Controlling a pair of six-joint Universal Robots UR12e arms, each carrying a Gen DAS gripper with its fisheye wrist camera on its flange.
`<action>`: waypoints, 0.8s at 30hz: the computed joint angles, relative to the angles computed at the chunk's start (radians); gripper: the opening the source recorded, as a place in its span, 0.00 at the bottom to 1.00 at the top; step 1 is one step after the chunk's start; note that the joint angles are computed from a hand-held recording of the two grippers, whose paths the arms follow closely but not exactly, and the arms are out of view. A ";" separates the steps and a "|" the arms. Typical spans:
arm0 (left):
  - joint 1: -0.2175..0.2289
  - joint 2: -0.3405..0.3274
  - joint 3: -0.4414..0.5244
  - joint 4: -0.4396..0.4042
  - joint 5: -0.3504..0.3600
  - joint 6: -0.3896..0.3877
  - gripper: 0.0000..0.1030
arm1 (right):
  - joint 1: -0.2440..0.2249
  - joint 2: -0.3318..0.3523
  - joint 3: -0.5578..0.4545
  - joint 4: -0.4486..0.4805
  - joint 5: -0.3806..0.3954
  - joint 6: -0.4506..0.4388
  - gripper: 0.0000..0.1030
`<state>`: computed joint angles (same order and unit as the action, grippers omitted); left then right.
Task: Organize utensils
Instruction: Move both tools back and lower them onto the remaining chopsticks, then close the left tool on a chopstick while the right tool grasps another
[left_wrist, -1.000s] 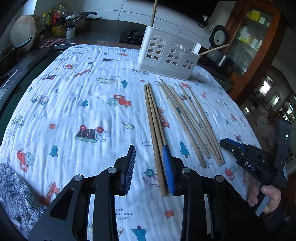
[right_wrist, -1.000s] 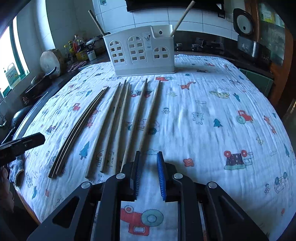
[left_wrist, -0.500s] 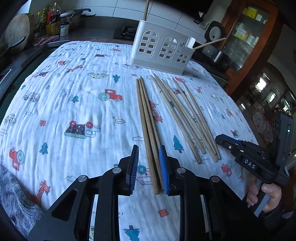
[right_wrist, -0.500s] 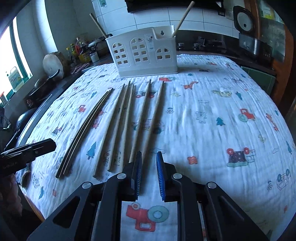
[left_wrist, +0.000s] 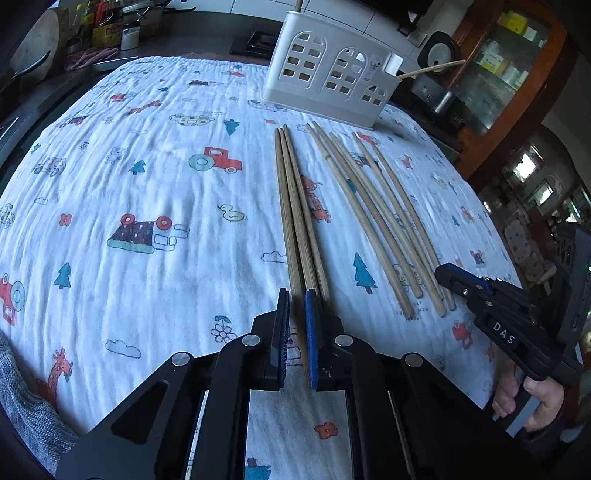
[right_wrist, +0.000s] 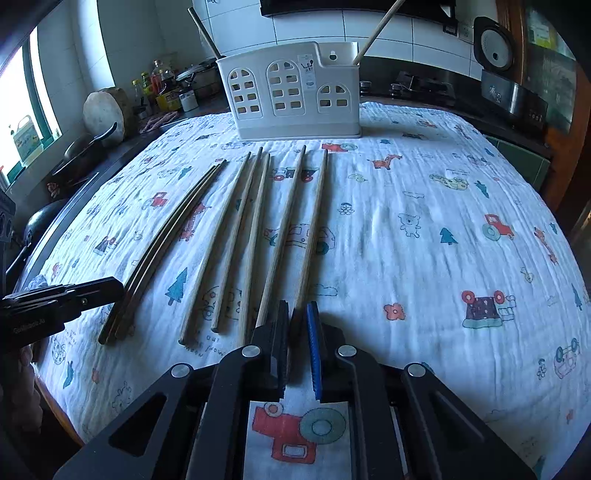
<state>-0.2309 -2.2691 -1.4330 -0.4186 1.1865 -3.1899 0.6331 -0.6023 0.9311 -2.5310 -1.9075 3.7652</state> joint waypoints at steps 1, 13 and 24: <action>-0.001 0.000 0.001 -0.002 0.001 0.002 0.08 | 0.000 0.001 -0.003 0.004 -0.003 0.000 0.10; -0.021 -0.004 0.023 -0.027 0.095 -0.027 0.09 | 0.005 0.008 -0.017 0.024 -0.029 -0.003 0.08; -0.039 -0.007 0.026 -0.011 0.179 -0.058 0.07 | 0.014 0.024 -0.044 0.046 -0.072 -0.033 0.09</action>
